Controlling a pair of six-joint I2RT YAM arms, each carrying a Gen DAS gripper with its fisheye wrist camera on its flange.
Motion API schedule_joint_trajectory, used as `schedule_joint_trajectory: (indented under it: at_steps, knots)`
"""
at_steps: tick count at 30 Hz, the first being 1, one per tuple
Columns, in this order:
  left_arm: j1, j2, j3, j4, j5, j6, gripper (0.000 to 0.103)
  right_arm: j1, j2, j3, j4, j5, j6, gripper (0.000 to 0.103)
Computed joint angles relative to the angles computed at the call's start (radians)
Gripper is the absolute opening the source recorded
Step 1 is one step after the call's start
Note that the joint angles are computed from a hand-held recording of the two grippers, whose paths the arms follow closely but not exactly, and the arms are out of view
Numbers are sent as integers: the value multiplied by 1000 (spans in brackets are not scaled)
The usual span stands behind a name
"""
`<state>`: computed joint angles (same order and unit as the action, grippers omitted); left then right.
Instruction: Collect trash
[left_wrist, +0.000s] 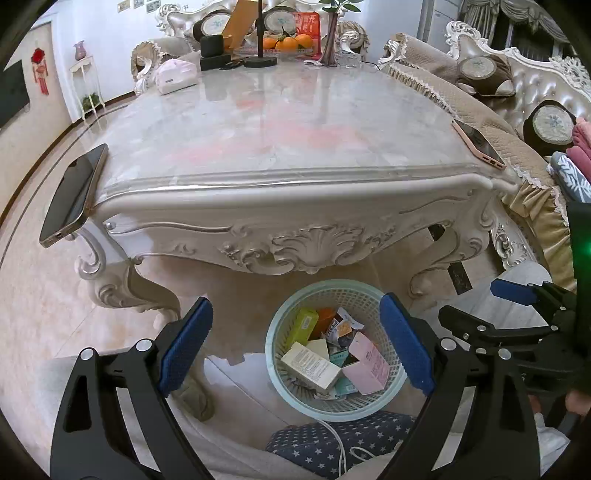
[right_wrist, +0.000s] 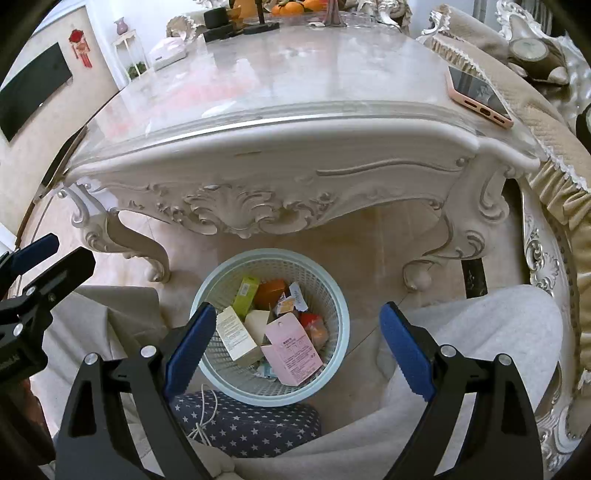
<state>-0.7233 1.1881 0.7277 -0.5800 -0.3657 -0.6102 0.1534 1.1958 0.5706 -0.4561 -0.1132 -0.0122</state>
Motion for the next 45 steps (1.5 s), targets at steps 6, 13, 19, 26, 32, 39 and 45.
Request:
schedule_joint_trajectory:
  at_steps: [6,13,19,26,32,39,45]
  knots:
    - [0,5,1,2,4,4,89,2,3,2,0,1,3,86]
    - [2,4,0,2,7,7,89,-1,2,-9,10,1,6,86]
    - [-2,8,1,4,4,9,89,0,2,-9,11,2,6,86]
    - [-9,14,3,8,2,4,89,-2,2,-9,10,4,7,86]
    - [-12,17,6,5,-4,2,89,-11,2,-6,5,-1,-2,86]
    - [-11,17,9,0,3,4,89,-22,3,-5,8,1,-10,86]
    - [-10,2,14,-5,-9,15,89,-16,4,-4,7,9,-10,86]
